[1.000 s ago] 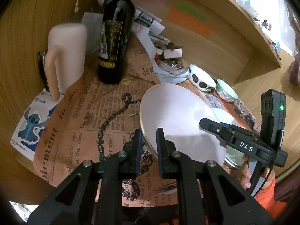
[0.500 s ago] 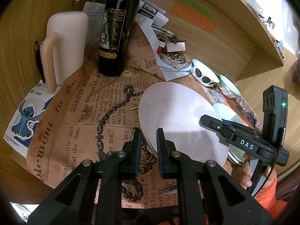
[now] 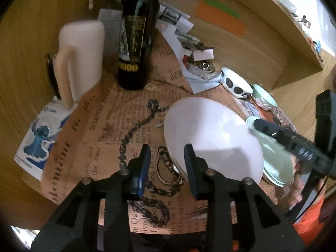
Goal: Organize plates and bowls
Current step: 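Lower the pink bowl onto the table and open both tools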
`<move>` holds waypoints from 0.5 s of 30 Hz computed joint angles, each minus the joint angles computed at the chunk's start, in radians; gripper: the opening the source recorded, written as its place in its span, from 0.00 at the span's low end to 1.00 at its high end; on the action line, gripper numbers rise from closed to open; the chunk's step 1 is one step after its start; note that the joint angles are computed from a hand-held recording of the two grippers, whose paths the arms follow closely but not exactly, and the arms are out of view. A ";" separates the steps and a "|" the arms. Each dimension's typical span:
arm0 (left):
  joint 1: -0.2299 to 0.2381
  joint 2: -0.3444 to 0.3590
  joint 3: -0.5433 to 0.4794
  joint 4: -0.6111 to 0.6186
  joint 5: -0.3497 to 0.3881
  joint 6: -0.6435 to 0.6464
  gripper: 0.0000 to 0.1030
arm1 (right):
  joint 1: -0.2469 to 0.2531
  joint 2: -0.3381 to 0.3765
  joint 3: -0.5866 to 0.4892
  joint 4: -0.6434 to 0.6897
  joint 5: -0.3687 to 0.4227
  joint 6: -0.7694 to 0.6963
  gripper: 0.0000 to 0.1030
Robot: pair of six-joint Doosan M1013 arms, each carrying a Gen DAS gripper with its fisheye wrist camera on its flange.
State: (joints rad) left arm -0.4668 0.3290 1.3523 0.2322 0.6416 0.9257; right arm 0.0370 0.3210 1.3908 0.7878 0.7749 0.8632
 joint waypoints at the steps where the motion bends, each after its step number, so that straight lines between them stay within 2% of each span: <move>1: -0.001 -0.003 0.000 0.016 -0.001 -0.012 0.33 | -0.007 -0.009 0.007 0.015 -0.015 -0.016 0.32; 6: -0.008 -0.019 -0.001 0.098 -0.033 -0.082 0.33 | -0.050 -0.046 0.027 0.052 -0.103 -0.052 0.42; 10: -0.021 -0.022 -0.019 0.188 -0.065 -0.146 0.43 | -0.075 -0.047 0.013 0.013 -0.155 -0.020 0.44; 11: -0.026 -0.021 -0.026 0.213 -0.069 -0.163 0.44 | -0.079 -0.044 0.010 -0.014 -0.189 0.022 0.44; 15: -0.041 -0.005 -0.071 0.280 -0.072 -0.204 0.58 | -0.106 -0.002 -0.050 -0.073 -0.154 0.098 0.45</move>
State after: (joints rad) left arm -0.5074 0.3242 1.2810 0.5119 0.5691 0.7217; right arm -0.0694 0.3194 1.3411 0.7149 0.6207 0.9617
